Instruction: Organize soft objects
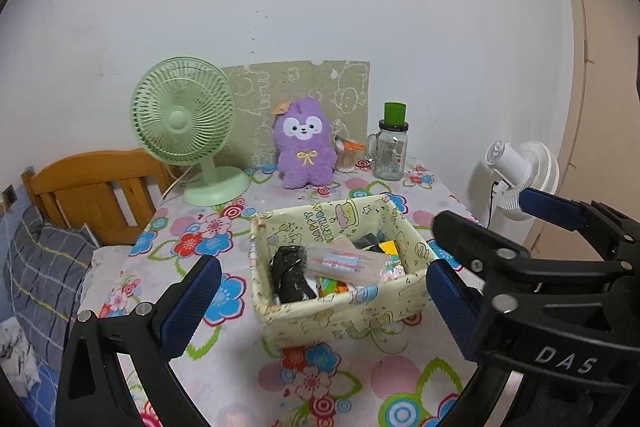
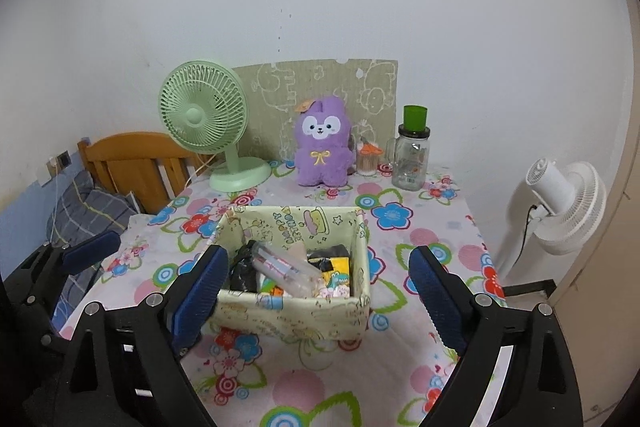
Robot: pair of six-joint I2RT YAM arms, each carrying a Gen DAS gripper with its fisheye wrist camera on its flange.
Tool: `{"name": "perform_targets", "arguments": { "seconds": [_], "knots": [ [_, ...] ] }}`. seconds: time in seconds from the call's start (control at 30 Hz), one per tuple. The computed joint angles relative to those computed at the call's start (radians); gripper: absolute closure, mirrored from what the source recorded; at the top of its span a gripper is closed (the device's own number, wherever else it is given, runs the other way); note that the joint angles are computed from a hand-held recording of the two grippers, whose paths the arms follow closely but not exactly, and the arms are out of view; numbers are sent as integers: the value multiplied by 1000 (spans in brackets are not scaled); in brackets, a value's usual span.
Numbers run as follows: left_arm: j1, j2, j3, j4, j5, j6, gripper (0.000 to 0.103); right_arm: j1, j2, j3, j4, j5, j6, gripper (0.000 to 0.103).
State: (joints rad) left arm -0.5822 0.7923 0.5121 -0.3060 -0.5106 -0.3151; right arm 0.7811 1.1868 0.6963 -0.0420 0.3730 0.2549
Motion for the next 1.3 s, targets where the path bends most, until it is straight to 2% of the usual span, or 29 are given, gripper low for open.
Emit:
{"name": "perform_targets", "arguments": {
  "seconds": [0.4,0.8,1.03,1.17,1.3],
  "knots": [
    [-178,-243,-7,-270,-189,-141,0,158,-204,-66,-155,195,107,9],
    [-363,-360,40,-538,-371,-335,0,298,-344,-81,-329,382,235,9],
    [-553,-318,93,-735,-524,-570,0,380,-397,-90,-420,475,326,8],
    [-668,-261,128,-880,-601,-760,0,430,-404,-88,-455,532,367,7],
    [-709,-234,135,-931,-618,-838,0,451,-419,-94,-473,546,392,4]
  ]
}}
